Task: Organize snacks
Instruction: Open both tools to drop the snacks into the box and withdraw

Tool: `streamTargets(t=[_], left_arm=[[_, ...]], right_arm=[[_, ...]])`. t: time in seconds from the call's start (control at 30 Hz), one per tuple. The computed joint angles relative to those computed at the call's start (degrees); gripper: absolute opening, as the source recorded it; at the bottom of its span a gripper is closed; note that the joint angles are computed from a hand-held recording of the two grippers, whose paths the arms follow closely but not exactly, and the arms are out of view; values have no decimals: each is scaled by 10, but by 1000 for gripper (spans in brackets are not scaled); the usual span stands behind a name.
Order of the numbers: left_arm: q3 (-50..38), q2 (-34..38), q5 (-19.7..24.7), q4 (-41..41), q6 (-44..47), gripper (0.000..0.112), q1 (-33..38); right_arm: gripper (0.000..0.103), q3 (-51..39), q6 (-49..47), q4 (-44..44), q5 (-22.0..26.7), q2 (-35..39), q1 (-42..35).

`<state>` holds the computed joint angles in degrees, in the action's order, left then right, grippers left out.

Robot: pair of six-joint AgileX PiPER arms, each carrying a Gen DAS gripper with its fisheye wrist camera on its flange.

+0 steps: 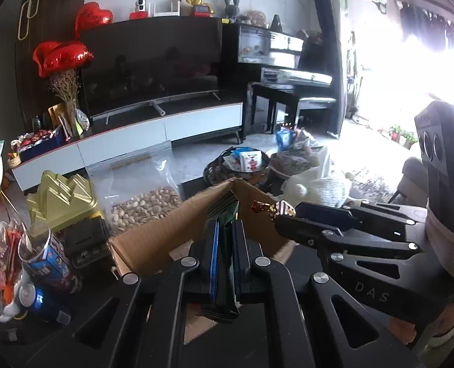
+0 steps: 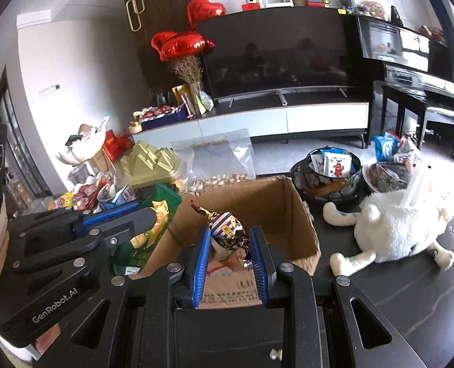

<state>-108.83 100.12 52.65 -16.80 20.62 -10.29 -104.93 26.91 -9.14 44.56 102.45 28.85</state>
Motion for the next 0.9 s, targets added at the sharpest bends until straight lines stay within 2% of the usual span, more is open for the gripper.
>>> streamTargets(t=[0.1, 0.2, 0.23, 0.27, 0.3, 0.33, 0.4, 0.5, 0.77, 0.9], left_arm=[[-37, 32, 9, 12, -14, 10, 2], [-88, 71, 39, 27, -36, 10, 7], [-98, 79, 41, 43, -51, 13, 5], [-100, 82, 40, 56, -64, 19, 3], [-101, 85, 38, 67, -76, 36, 2], [-94, 82, 29, 74, -86, 45, 2], [-62, 65, 4, 103, -102, 45, -2], [-23, 40, -17, 140, -131, 46, -11], [90, -45, -73, 175, -170, 51, -31], [142, -87, -90, 201, -210, 58, -46]], right_arm=[[28, -42, -15, 11, 17, 33, -11], [28, -91, -20, 9, 41, 69, -17], [28, -106, -23, 9, 48, 78, -18], [28, -124, -28, 6, 59, 91, -19], [30, -137, -30, 2, 68, 99, -18], [33, -148, -27, -2, 79, 107, -18], [47, -132, -10, -12, 70, 100, -17], [48, -107, -11, -6, 61, 84, -18], [48, -8, 7, -14, 22, 17, -8], [53, 65, 42, -46, -6, -30, 5]])
